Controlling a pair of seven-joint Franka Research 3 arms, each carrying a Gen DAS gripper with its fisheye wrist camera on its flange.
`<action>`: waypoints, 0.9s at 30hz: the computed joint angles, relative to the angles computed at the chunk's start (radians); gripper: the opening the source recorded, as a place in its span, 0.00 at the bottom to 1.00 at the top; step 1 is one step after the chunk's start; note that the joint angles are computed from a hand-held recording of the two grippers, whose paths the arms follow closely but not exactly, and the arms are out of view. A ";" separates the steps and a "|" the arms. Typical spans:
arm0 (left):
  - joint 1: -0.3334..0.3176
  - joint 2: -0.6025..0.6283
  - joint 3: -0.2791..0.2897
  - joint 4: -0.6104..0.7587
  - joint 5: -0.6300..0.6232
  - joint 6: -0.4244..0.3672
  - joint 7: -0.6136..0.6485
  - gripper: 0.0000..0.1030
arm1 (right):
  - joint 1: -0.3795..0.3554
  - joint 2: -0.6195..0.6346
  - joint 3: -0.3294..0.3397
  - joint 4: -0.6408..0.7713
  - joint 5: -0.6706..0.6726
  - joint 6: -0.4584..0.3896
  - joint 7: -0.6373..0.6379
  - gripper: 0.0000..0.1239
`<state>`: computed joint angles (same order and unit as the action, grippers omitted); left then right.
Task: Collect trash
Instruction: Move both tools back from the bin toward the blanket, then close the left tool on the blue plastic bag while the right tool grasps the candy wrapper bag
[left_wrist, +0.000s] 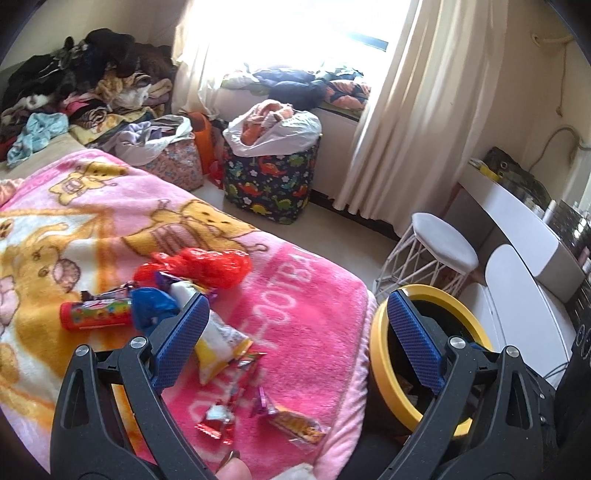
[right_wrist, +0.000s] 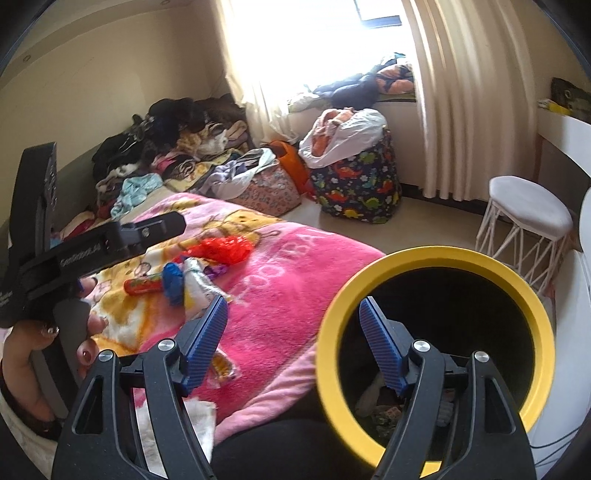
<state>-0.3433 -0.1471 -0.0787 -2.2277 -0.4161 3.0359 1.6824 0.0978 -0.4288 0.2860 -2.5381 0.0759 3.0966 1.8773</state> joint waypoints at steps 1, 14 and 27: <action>0.006 -0.003 0.001 -0.004 0.003 0.002 -0.006 0.86 | 0.008 0.003 -0.002 0.004 0.000 -0.004 -0.005 0.58; 0.039 -0.024 0.036 -0.040 0.015 0.012 -0.047 0.86 | 0.149 0.077 -0.072 0.064 0.027 -0.044 -0.126 0.59; 0.102 -0.022 0.051 -0.080 0.114 -0.007 -0.157 0.86 | 0.198 0.145 -0.093 0.125 0.043 -0.105 -0.188 0.59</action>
<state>-0.2411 -0.1690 -0.0273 -2.3078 -0.3022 3.0289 1.5256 0.2957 -0.2838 0.1934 -2.4134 0.1193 2.9920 1.6898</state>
